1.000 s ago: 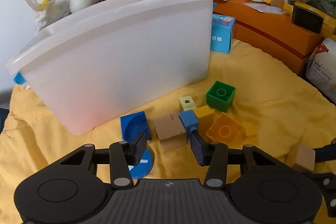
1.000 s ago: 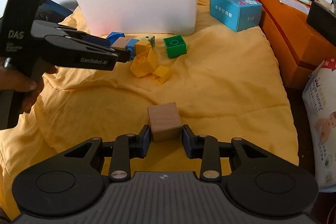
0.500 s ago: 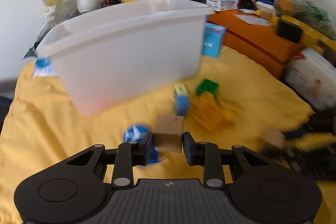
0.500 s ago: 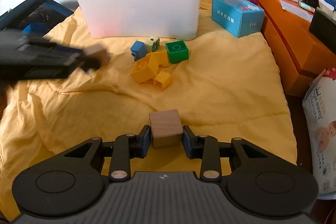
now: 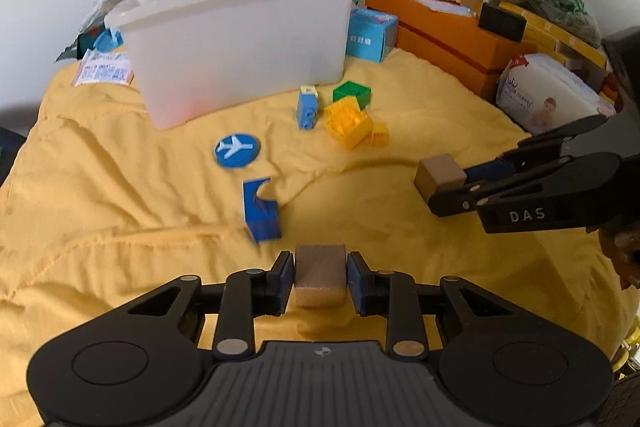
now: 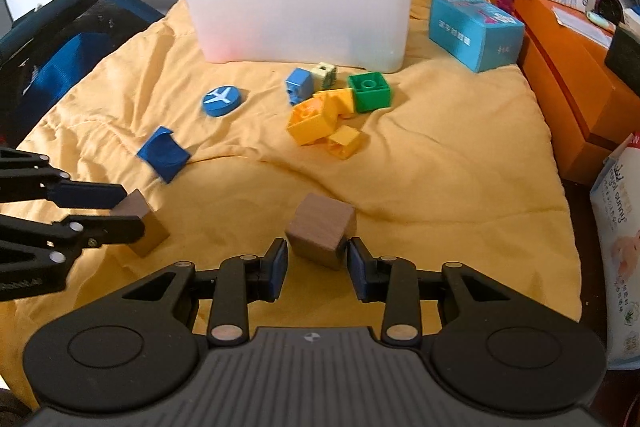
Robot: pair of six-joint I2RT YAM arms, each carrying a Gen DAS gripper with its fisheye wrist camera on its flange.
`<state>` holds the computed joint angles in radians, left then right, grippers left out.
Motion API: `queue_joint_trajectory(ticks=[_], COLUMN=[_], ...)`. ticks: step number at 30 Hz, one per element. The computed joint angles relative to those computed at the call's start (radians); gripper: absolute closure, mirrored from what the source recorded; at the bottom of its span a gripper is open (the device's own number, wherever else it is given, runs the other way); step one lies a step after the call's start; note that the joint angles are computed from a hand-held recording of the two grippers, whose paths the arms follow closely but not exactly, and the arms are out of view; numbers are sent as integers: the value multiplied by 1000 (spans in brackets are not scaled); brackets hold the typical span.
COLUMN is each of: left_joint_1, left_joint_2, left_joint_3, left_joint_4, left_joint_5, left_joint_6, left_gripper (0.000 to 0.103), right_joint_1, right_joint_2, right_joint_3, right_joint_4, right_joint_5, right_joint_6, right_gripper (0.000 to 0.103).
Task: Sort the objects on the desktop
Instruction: 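Grasp a wooden cube with the left tool while the right grasps another wooden cube, then carry both wooden cubes over the white bin and open both tools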
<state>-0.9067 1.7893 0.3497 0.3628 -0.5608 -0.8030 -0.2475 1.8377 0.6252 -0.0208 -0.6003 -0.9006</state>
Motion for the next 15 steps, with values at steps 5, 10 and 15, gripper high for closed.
queue_joint_trajectory(ticks=[5,10,15], left_joint_1=[12,0,-3], left_joint_2=[95,106,108], left_joint_3=[26,20,16], left_joint_4=[55,72,75], left_joint_5=[21,16,39], left_joint_6=[16,-15,-28], left_gripper=[70,70,69], right_joint_1=[16,51,80], right_joint_2=[-15,-26,-14], right_joint_3=[-53,-90,-133], right_joint_4=[94,179,298], right_joint_5=[16,33,78], right_joint_6=[2,45,78], right_gripper=[61,55,69])
